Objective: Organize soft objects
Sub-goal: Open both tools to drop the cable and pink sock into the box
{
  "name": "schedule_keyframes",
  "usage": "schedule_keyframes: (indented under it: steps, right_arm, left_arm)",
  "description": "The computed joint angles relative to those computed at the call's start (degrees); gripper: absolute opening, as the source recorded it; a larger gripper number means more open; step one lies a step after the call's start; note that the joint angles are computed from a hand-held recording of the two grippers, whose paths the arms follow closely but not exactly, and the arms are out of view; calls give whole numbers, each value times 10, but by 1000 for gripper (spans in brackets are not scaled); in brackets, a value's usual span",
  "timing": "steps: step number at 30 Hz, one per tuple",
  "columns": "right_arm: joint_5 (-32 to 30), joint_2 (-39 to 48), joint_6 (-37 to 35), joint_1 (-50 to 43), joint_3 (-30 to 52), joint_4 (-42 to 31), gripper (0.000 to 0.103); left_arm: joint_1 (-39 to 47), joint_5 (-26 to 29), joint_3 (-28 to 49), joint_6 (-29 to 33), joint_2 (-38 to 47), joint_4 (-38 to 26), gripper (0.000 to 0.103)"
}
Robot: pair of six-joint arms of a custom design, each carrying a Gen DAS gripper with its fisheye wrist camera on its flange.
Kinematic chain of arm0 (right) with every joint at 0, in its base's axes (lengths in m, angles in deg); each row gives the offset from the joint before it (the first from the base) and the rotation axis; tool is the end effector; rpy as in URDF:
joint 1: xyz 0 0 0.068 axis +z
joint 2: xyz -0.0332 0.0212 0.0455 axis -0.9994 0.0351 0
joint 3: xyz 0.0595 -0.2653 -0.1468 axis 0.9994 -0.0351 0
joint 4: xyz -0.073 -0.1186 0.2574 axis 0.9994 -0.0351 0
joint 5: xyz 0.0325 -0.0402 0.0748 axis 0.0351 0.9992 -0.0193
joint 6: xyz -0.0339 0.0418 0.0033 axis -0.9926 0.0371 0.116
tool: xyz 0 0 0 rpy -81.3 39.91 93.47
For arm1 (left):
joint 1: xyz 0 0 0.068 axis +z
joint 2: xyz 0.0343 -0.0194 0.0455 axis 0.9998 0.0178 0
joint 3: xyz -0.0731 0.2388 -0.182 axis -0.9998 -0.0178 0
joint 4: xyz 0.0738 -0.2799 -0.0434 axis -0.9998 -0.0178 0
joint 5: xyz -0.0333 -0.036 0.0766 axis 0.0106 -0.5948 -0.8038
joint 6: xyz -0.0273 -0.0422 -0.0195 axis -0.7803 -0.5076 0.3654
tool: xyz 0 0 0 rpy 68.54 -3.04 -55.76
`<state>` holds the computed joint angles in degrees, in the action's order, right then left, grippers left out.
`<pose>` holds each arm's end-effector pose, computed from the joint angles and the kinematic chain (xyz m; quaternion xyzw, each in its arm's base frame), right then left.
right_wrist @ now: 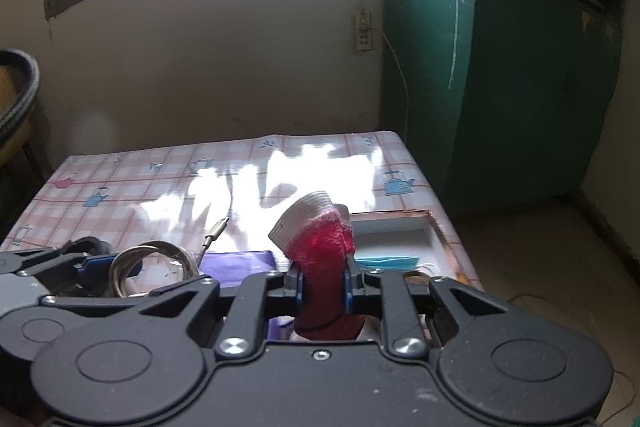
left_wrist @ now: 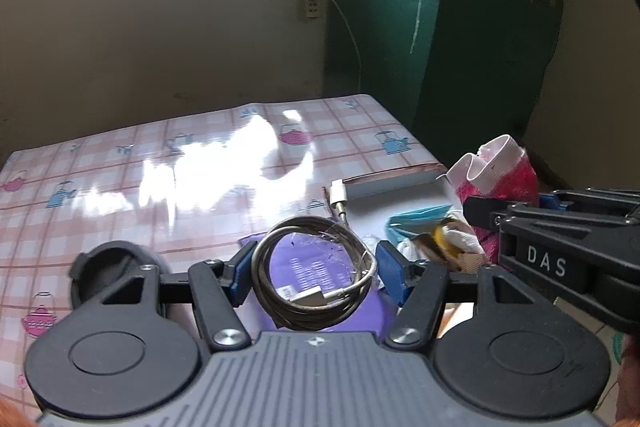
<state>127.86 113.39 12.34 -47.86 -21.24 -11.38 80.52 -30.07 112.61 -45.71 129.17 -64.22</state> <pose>0.2545 0.1820 0.2350 0.1943 0.8727 -0.0655 0.4431 0.3584 -0.0668 0.2181 0.2738 0.8652 -0.1464 0.3938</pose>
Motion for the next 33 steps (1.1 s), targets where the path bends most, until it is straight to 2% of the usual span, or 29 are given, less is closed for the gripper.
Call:
schedule_keyframes:
  steps: [11,20,23,24,25,27,33]
  right_arm:
    - [-73,-47,-76,-82,-76,66,22]
    - [-134,-36,-146,-163,-82,105,26]
    - [-140,-30,-157,-178,-81,115,36]
    - [-137,-30,-158,-178,-82,118,48]
    - [-132,-31,-158,-178,-84,121,56]
    - [-133,-33,-160,-182,-87,128,56]
    - [-112,-63,-129,-158,-99,114,56]
  left_arm:
    - [-45,-11,7,-32,29,16,64]
    - [-82,-14,28,-50,67,30,65]
    - [-85,9,40,-57,85,32,66]
    - [-87,12,45,-60,91,29,66]
    - [-88,13,43,-61,90,32,71]
    - [-88,19,36,-60,91,50,78]
    - [-84,12,33,-65,84,50,84]
